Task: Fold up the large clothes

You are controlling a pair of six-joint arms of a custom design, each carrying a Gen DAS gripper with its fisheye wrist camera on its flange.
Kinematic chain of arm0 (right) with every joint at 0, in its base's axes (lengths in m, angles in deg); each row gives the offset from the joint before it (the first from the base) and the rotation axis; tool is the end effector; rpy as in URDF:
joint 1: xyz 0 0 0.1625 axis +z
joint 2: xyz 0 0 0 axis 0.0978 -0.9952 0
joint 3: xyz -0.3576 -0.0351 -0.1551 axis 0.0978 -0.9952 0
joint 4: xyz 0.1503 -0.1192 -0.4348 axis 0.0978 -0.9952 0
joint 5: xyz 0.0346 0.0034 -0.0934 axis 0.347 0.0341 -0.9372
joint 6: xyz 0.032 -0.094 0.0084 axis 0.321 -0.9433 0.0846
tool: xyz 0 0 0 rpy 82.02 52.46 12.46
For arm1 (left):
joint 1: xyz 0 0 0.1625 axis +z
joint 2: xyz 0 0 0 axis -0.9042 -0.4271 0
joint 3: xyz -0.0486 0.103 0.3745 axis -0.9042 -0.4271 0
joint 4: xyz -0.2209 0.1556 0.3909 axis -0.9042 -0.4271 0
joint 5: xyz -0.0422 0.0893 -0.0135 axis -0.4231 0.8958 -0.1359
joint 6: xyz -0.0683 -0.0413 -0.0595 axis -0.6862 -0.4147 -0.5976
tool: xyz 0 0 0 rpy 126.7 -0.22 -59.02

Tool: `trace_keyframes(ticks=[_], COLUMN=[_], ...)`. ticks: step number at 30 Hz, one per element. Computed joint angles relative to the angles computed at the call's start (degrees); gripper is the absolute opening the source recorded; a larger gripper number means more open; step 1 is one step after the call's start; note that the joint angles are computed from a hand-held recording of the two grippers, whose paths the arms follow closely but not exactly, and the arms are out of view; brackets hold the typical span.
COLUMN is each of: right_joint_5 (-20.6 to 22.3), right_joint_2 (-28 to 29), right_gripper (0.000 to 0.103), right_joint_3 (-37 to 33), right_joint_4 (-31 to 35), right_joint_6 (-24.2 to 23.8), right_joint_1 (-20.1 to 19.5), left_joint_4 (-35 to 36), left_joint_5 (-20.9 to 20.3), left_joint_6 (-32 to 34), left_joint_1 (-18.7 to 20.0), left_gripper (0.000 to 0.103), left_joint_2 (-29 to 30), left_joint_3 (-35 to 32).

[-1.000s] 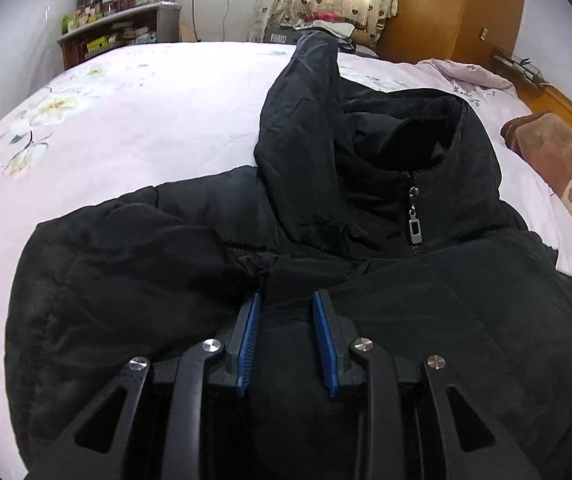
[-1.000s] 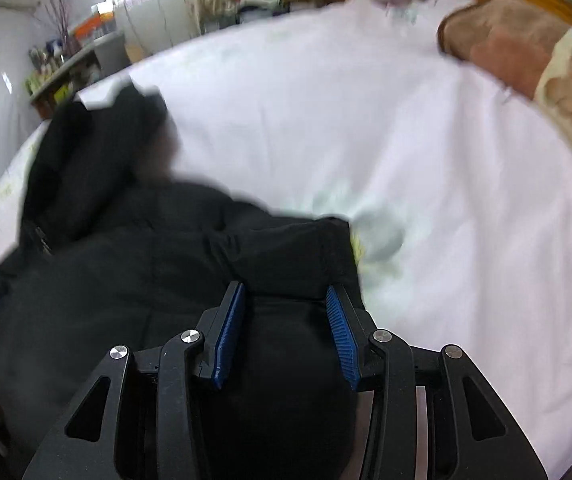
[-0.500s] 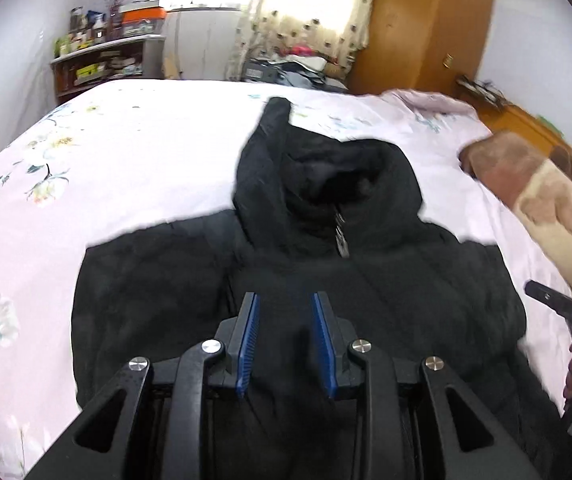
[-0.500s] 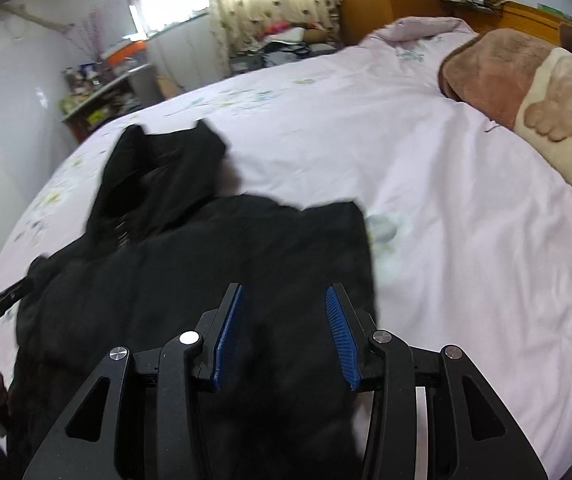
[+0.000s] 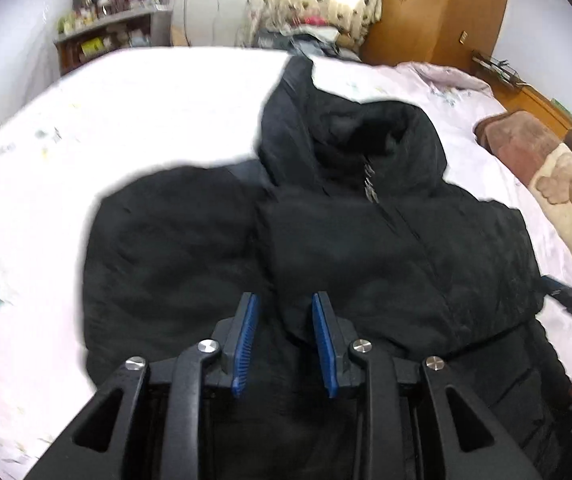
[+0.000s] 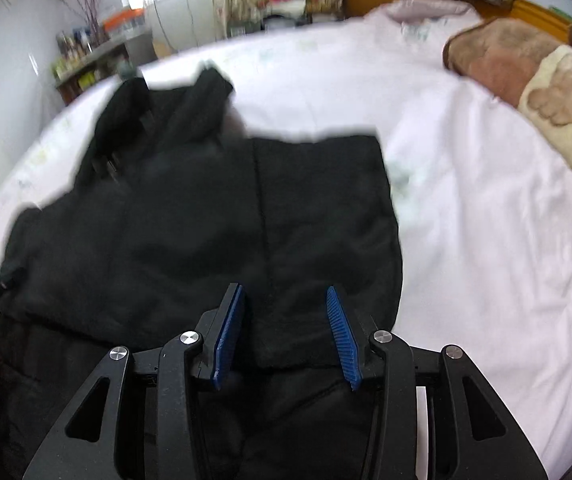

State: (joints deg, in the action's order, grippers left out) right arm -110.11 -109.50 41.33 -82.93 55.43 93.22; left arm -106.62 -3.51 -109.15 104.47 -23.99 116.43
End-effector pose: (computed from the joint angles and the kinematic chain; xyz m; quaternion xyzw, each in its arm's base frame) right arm 0.1544 -0.4901 0.2657 0.1020 -0.8963 0.3115 0.2986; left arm -0.2036 -0.4410 0.2462 0.1473 0.8954 -0.3040 0.2901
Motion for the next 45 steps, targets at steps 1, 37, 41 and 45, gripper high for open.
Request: trace_keyframes(ticks=[1, 37, 41, 45], right_joint_5=[0.6, -1.6, -0.1, 1.3], right_joint_2=[-0.2, -30.5, -29.6, -24.2], right_gripper=[0.044, 0.044, 0.044, 0.047], right_joint_3=[0.0, 16.7, 16.0, 12.6], right_joint_4=[-1.0, 21.7, 20.7, 16.9], right_joint_6=[-0.2, 11.9, 11.9, 9.9], right_joint_1=[0.4, 14.0, 15.6, 16.2], left_joint_4=[-0.7, 58.3, 55.2, 46.0], left_joint_5=[0.8, -2.1, -0.4, 2.2], left_joint_6=[1.0, -43.2, -40.8, -33.9], left_joint_1=[0.8, -31.1, -31.1, -27.7], left_gripper=[0.031, 0.05, 0.059, 0.063], left_joint_2=[0.6, -31.1, -29.1, -25.2], left_joint_3=[-0.7, 4.0, 3.1, 1.8])
